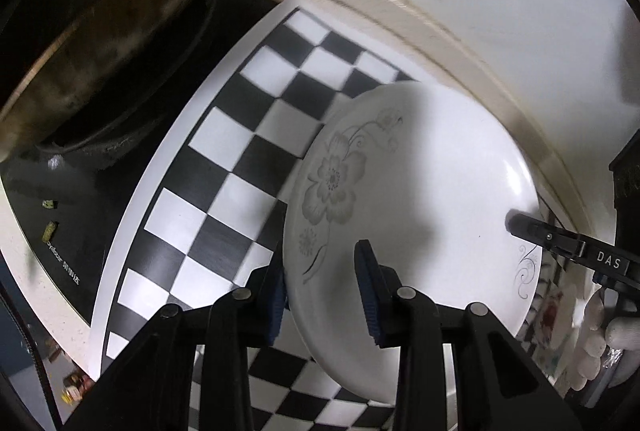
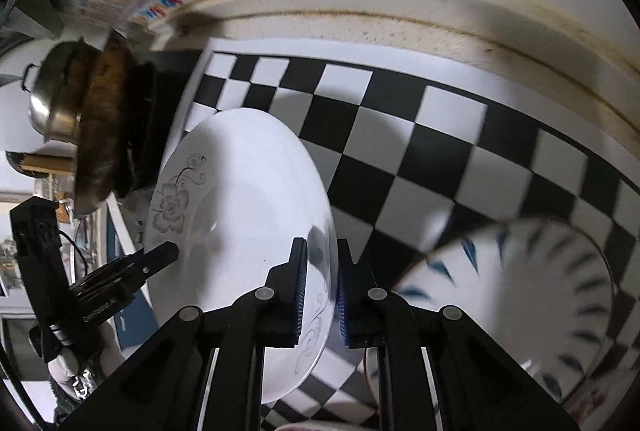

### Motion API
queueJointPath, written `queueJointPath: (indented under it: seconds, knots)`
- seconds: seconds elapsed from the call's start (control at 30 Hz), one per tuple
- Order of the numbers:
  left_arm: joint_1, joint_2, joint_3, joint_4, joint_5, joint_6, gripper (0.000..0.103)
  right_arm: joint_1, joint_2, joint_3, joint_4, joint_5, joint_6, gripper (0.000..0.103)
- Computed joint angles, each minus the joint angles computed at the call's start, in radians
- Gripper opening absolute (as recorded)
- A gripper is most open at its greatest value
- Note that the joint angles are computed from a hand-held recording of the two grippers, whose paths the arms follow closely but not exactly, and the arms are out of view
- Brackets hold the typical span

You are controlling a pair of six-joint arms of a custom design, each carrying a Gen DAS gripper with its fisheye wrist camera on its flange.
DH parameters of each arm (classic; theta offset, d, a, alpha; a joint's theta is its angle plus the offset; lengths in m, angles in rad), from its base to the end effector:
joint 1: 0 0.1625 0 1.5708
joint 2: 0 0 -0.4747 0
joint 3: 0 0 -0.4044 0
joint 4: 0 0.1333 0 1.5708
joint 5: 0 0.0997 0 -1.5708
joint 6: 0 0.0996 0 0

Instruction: Organize plates and bowls

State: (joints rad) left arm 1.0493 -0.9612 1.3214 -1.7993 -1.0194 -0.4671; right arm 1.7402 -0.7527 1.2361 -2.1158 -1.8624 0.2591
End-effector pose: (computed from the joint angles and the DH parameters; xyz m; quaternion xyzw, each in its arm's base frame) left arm -0.2068 -0.7322 0.3120 0.0440 0.9593 -0.0731 0.2692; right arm 0.2397 -0.7807 0.2100 -0.0488 -0.9877 0.0606 0.1354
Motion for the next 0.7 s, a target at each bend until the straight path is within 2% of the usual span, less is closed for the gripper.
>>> queueJointPath:
  seconds: [0.13,0.27,0.57,0.7]
  knots:
    - [-0.037,-0.031,0.027,0.002,-0.024,0.06,0.03,0.025,-0.09,0.117,-0.076,-0.031,0.036,0.015]
    - [-0.087,-0.02,0.069,-0.028,-0.066,0.104,0.03,0.047,-0.207,0.273,-0.153,-0.062,0.11,0.015]
    - [-0.157,-0.059,0.22,-0.046,-0.164,0.225,0.03,0.101,-0.487,0.672,-0.316,-0.153,0.32,0.015]
    - [-0.177,-0.069,0.277,-0.029,-0.186,0.238,0.03,0.106,-0.566,0.816,-0.367,-0.162,0.415,0.015]
